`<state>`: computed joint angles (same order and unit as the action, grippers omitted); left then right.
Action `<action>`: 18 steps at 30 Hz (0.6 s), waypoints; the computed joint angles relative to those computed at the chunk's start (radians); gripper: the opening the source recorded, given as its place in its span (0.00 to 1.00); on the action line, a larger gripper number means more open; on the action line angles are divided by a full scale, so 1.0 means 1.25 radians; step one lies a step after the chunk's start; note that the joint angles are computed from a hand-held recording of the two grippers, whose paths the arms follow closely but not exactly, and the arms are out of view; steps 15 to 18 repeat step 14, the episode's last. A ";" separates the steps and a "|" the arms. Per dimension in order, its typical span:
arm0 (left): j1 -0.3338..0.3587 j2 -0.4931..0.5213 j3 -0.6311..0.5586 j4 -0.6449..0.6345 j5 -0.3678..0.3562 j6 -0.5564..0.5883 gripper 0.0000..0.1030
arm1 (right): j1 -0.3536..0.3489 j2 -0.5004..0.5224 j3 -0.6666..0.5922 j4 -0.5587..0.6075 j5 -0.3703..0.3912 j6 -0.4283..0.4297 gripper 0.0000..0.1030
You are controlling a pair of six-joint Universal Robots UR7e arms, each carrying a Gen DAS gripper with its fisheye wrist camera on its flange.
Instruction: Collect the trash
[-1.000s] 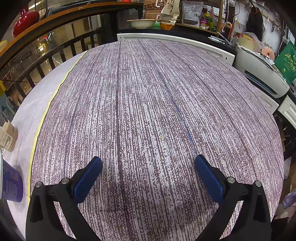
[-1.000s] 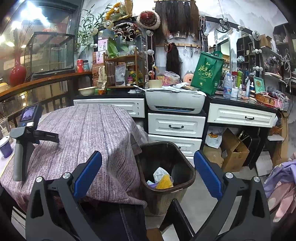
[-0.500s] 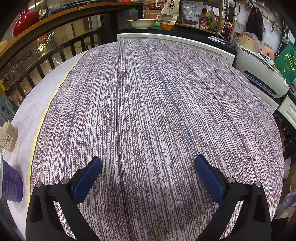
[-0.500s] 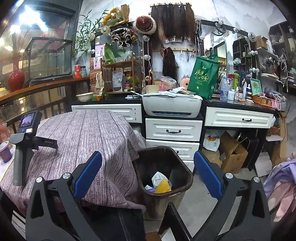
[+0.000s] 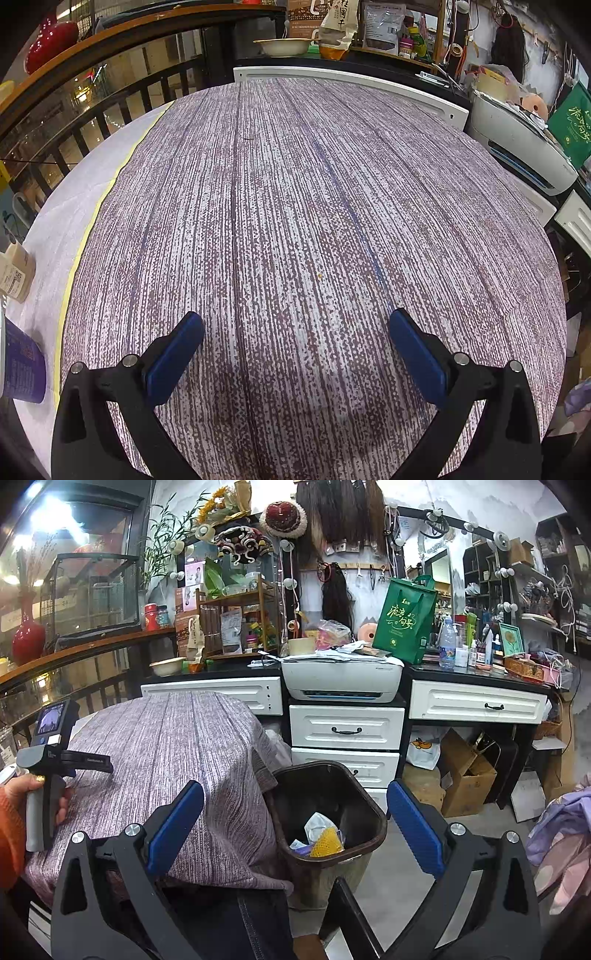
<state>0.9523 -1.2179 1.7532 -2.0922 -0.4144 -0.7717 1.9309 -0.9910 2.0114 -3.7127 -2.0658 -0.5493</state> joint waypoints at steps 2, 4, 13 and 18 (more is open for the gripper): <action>0.005 0.008 -0.013 -0.009 -0.002 0.014 0.96 | -0.002 -0.002 0.001 -0.004 0.002 0.005 0.95; 0.009 0.010 -0.017 -0.018 -0.002 0.024 0.96 | -0.003 -0.002 0.000 0.003 0.003 0.008 0.95; 0.011 0.012 -0.019 -0.018 -0.001 0.025 0.97 | 0.007 0.009 0.000 0.005 0.002 -0.025 0.95; 0.011 0.013 -0.019 -0.017 0.000 0.023 0.97 | 0.008 0.009 0.001 0.008 0.004 -0.027 0.95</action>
